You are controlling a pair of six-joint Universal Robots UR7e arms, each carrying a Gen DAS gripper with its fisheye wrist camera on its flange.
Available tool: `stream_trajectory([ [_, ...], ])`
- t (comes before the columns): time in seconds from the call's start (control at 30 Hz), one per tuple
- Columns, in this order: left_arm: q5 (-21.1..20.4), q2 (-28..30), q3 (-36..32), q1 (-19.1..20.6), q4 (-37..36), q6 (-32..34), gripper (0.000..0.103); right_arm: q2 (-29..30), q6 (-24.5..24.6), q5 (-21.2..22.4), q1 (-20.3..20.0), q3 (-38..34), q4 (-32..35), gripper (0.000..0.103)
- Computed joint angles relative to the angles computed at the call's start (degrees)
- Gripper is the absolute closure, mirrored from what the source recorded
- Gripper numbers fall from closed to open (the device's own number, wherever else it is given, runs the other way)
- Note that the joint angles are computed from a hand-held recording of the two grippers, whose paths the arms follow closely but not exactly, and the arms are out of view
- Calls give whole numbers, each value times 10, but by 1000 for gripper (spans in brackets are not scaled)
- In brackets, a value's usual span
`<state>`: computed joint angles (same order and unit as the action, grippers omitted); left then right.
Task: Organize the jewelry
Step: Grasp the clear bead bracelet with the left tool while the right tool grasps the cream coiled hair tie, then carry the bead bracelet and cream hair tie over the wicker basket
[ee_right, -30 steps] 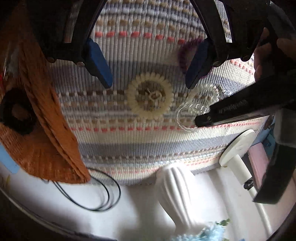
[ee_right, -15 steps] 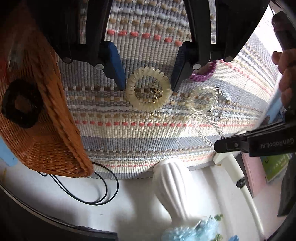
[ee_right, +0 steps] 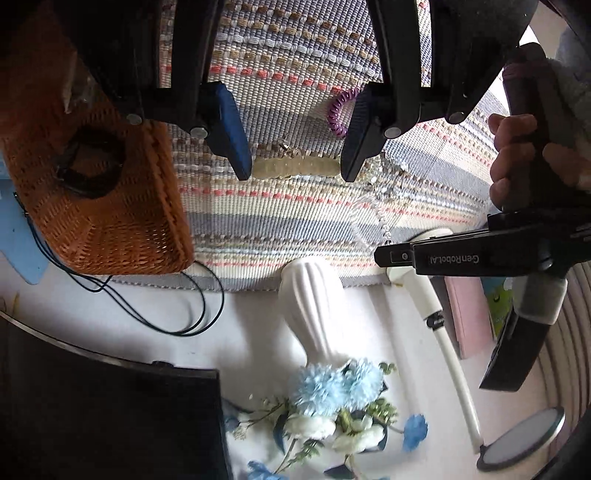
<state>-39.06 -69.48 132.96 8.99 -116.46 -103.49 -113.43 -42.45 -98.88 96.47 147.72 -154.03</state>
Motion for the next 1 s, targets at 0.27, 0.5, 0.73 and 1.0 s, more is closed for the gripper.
stream_trajectory([
  [0.27,34,35,-47,13,-72,130,95,-49,20,31,-13,-26,10,49],
  [0.5,25,120,-111,41,-244,349,95,-61,43,30,-39,-60,-2,49],
  [0.73,-33,210,-185,70,-353,495,95,-76,56,20,-99,-77,-21,49],
  [1.0,-85,283,-248,95,-370,542,95,-82,68,21,-156,-82,-38,49],
])
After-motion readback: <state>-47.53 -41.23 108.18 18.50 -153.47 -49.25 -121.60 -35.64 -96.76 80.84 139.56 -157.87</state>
